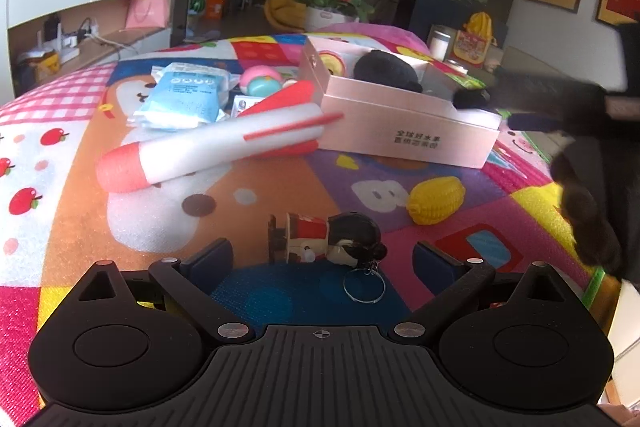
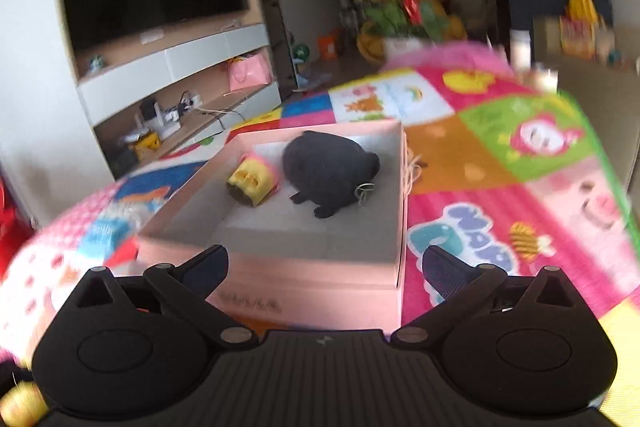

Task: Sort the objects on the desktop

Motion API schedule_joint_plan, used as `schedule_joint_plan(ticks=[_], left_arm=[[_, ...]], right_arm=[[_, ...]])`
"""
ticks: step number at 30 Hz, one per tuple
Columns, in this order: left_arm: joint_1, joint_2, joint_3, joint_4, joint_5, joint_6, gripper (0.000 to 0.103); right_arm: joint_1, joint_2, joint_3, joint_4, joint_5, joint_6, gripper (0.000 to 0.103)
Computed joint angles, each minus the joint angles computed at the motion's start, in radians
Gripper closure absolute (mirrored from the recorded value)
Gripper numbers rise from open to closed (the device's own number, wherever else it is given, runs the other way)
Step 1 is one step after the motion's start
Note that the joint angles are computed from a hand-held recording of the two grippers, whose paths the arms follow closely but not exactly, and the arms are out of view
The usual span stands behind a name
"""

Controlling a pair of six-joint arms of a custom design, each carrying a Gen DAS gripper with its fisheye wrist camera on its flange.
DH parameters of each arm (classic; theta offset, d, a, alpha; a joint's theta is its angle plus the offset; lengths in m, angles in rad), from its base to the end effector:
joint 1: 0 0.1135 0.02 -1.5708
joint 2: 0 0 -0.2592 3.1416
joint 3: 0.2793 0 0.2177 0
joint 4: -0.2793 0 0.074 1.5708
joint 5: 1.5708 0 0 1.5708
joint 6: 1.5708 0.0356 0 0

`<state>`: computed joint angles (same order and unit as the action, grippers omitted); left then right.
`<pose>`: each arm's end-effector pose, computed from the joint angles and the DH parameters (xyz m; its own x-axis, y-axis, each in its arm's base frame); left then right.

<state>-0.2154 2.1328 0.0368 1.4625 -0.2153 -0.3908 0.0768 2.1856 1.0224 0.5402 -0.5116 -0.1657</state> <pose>0.1900 -0.0338 0.0573 -0.5502 -0.2606 -0.7934 -0.1827 0.9646 -0.1901 0.3904 0.0475 0.0956 -0.4974 -0.1825 -0.8481 -0.5529 0.8200 0.1478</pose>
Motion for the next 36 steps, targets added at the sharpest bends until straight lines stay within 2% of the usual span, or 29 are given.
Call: schedule_joint_plan(ticks=[4,6,7,9,12,16,17,19,24,29,30,32,36], left_arm=[[-0.011,-0.013,0.007,-0.027,-0.014,-0.003,0.003],[-0.016,-0.018,0.011,-0.04,-0.022,-0.003,0.003],[-0.016,-0.019,0.012,-0.042,-0.023,-0.003,0.003],[-0.016,-0.018,0.012,-0.041,-0.023,-0.003,0.003],[-0.017,-0.017,0.013,-0.044,-0.026,-0.001,0.003],[-0.018,-0.017,0.014,-0.043,-0.025,-0.002,0.002],[-0.018,-0.016,0.014,-0.044,-0.026,-0.002,0.002],[-0.018,-0.017,0.014,-0.045,-0.027,-0.001,0.002],[-0.021,-0.015,0.015,-0.045,-0.029,-0.002,0.002],[-0.033,-0.028,0.03,-0.088,-0.047,0.004,0.002],[-0.038,-0.037,0.035,-0.108,-0.053,0.004,0.002],[-0.046,-0.068,0.051,-0.168,-0.065,0.009,0.002],[-0.041,-0.129,0.079,-0.265,-0.059,0.018,0.002]], right_arm=[[-0.003,-0.084,-0.156,0.026,-0.049,-0.17,0.001],[0.006,-0.109,-0.205,0.005,-0.054,-0.218,0.014],[0.012,-0.114,-0.201,-0.045,-0.061,-0.237,0.023],[0.021,-0.116,-0.191,-0.11,-0.089,-0.234,0.025],[0.042,-0.106,-0.192,-0.088,-0.088,-0.173,0.025],[0.041,-0.061,-0.107,-0.213,-0.138,-0.135,0.026],[0.04,-0.047,-0.098,-0.22,-0.139,-0.137,0.035],[0.032,-0.045,-0.103,-0.218,-0.139,-0.143,0.039],[-0.032,-0.094,-0.166,-0.198,-0.133,-0.136,0.039],[-0.119,-0.143,-0.28,-0.171,-0.156,-0.204,0.038],[-0.126,-0.155,-0.317,-0.138,-0.152,-0.215,0.038],[-0.128,-0.167,-0.392,-0.035,-0.127,-0.227,0.029],[-0.116,-0.161,-0.473,0.126,-0.067,-0.236,0.026]])
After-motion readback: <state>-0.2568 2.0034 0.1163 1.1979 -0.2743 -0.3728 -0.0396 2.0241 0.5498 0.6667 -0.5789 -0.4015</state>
